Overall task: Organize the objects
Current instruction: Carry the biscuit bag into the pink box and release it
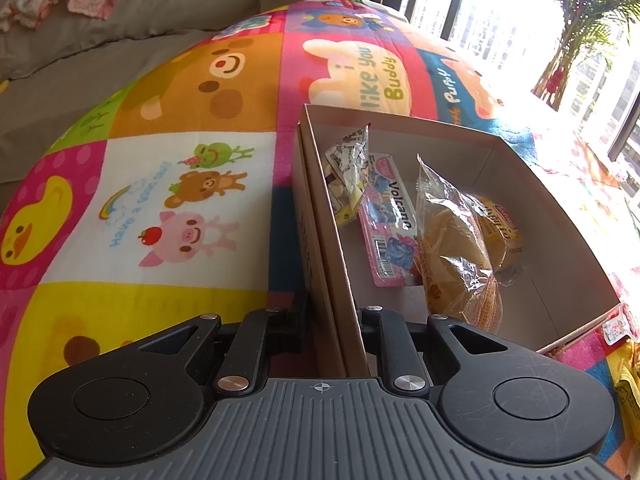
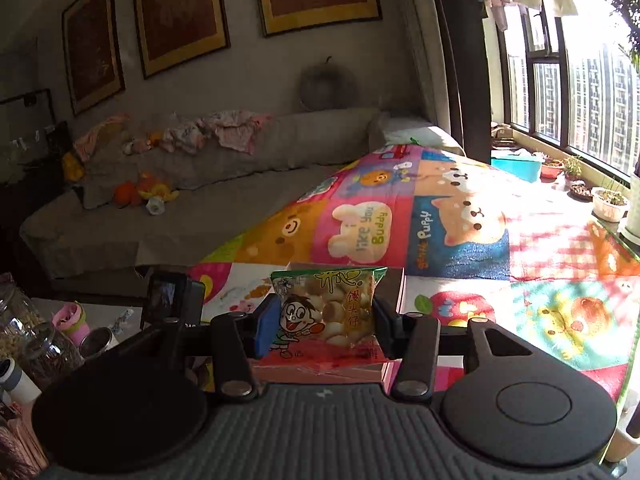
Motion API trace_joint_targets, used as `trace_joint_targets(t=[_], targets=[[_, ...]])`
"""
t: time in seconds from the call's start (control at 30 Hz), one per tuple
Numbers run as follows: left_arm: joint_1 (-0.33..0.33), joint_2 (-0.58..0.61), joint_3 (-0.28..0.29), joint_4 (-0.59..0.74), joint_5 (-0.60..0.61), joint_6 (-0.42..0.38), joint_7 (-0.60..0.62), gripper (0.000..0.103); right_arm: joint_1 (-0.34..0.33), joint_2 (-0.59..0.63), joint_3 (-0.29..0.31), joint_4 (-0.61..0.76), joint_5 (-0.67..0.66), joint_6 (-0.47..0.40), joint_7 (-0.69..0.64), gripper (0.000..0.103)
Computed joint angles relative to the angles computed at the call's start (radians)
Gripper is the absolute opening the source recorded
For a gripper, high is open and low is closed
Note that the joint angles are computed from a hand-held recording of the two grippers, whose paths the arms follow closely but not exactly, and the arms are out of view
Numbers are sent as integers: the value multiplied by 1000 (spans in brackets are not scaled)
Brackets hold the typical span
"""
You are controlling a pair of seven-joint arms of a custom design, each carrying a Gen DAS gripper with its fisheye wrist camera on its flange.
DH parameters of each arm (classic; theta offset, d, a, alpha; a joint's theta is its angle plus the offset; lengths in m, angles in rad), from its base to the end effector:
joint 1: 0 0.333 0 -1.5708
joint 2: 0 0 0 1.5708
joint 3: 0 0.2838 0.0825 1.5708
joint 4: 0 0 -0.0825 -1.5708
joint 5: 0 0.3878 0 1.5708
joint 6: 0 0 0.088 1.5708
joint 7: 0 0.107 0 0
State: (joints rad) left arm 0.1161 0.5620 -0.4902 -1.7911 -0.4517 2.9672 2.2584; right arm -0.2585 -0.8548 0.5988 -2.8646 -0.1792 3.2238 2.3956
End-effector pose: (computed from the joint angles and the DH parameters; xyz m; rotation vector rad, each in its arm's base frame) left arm 0.6600 -0.1858 0.3036 -1.4054 2.3310 -1.0254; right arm 0.3551 0.1461 0.4770 -1.3347 1.6288 -0.9000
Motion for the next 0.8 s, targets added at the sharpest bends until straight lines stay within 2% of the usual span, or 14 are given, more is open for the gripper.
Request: trace_joint_targets(t=[0.07,0.13,0.27,0.37,0.53,0.6,0.63,0.7,0.8], targets=[[0,0,0,0,1,0,0,18,-90,29,60,40,3,50,11,49],[1,0,-1,0,1,0,0,18,-156,100,109,91,15,61,8,49],[12,2,-12,-2,-5,1,11,18,-285,255,220,191,17,39,3,49],[21,2,-21,-5,-13,3,21,19,-411,347,337,256,-4,13,29,49],[31,6,-33,-4,-26,5,36,19,-597,427,497,319,-63,7,116,49],[34,7,-36,-4,-31,2,41,19,-664,436,555,332,-73,13,148,55],[36,7,-37,-3,-33,1,43,19,-686,439,575,337,-77,8,159,61],[33,6,-36,-3,-36,0,43,19,-702,443,586,333,-87,8,175,63],[29,6,-31,-2,-38,0,42,19,-667,446,543,307,-93,8,185,63]])
